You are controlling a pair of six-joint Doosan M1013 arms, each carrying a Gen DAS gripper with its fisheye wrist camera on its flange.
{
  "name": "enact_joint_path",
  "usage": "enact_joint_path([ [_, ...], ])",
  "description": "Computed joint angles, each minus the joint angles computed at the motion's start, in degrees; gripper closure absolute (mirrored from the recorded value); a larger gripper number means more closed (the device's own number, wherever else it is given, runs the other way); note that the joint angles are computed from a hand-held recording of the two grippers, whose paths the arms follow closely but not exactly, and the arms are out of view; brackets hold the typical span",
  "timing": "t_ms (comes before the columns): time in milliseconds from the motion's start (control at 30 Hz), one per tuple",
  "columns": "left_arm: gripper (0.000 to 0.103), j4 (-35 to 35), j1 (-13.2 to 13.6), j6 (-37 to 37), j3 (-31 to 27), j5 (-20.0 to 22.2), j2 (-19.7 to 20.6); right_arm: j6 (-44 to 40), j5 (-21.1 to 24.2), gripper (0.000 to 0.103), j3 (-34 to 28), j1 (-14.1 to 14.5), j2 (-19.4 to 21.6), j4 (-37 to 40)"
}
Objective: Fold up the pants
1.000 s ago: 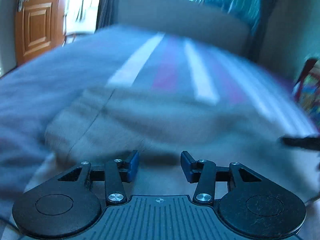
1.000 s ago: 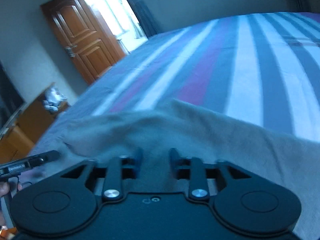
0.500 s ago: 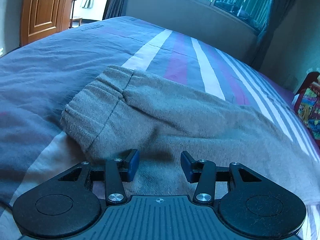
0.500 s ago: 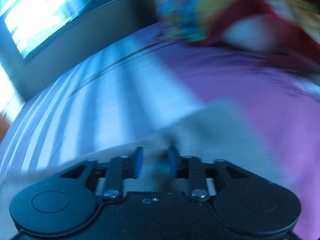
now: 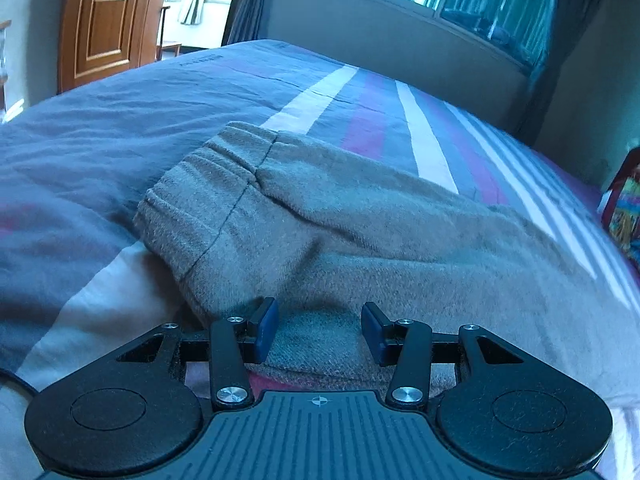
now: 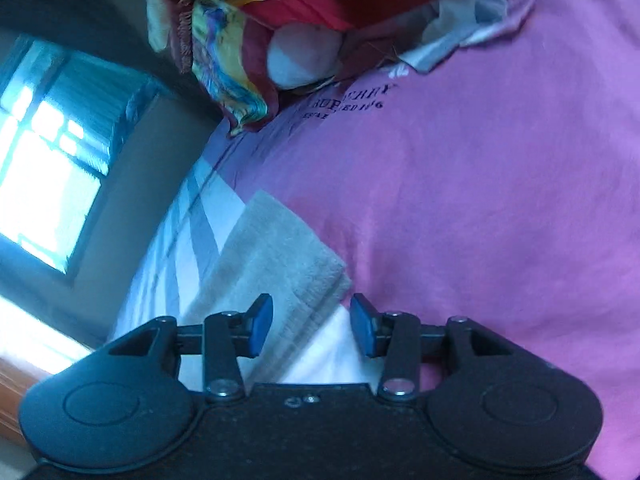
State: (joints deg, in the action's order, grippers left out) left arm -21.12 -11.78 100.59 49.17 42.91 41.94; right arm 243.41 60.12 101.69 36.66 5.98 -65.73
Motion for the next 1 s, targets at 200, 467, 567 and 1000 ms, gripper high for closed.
enact_joint_path([
  [200,0.056,1.3,0.0,-0.6,-1.9,2.4,0.7,-9.0,0.5,0.09,-4.2,-0.9,2.2,-5.2],
  [467,0.056,4.9,-0.5,-1.8,-2.6,3.3,0.5,-7.5,-2.4,0.09,-1.5,-2.6,1.1,3.5],
  [567,0.056,5.2,0.0,-2.1,1.9,-4.1,-2.5,-10.9,0.1,0.088,-3.4,-2.2,2.3,3.3],
  [1000,0.042,-1.1,3.8,-11.5,3.7,-0.9,-1.9,-30.7,9.1,0.088,-13.2,-2.1,6.3,10.5],
])
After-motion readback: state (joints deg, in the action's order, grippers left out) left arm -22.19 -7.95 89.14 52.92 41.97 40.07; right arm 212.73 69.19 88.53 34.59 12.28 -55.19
